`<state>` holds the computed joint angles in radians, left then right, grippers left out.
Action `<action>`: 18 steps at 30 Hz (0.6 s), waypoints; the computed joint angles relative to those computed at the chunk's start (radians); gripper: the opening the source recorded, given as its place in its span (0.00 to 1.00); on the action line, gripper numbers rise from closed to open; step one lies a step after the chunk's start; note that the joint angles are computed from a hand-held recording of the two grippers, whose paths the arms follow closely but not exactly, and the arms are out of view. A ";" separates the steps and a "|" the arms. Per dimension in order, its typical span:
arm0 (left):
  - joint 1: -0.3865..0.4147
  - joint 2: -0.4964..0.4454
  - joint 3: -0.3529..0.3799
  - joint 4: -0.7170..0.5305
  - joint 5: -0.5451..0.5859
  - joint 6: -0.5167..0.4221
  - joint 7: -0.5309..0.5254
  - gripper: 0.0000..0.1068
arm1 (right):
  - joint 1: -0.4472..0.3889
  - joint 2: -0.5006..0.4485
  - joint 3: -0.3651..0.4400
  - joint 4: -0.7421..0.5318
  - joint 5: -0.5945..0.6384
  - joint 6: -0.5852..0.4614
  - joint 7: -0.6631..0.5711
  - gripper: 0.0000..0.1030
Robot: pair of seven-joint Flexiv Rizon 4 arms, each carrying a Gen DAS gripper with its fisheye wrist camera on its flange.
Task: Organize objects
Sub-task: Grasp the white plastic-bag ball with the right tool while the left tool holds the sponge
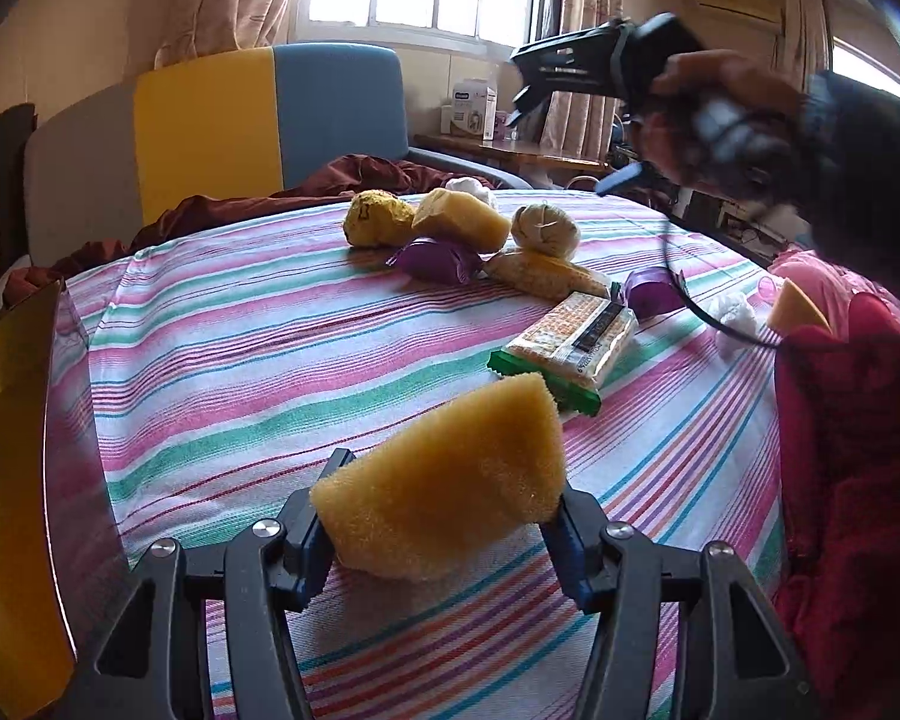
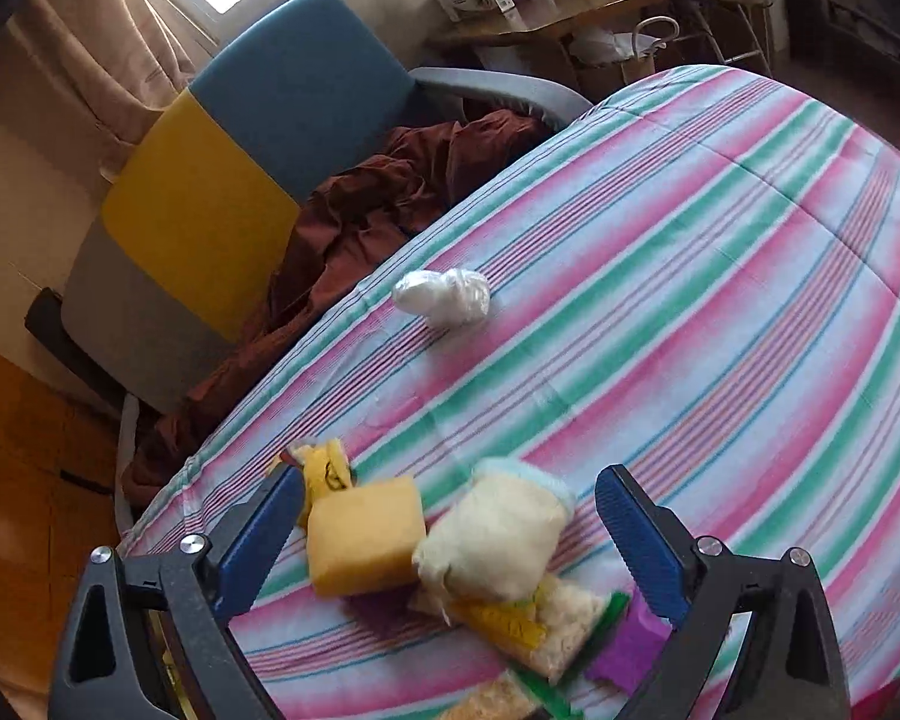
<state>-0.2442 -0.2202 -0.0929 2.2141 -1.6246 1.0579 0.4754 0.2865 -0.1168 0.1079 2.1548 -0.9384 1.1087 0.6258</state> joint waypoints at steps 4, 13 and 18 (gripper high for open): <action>0.015 -0.011 0.002 -0.008 0.041 -0.028 -0.047 0.56 | -0.037 -0.083 -0.042 -0.069 0.089 0.069 -0.108 0.95; 0.048 -0.023 -0.002 -0.016 0.100 -0.075 -0.114 0.56 | -0.034 -0.280 -0.091 -0.280 0.361 0.015 -0.381 0.94; 0.060 -0.025 -0.003 -0.019 0.118 -0.092 -0.135 0.56 | -0.018 -0.338 -0.095 -0.377 0.455 -0.154 -0.532 0.65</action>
<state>-0.1847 -0.2450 -0.0964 2.1953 -1.5067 0.9660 0.3406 0.2684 -0.4546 0.0130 1.7775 -0.4836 0.9551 0.0942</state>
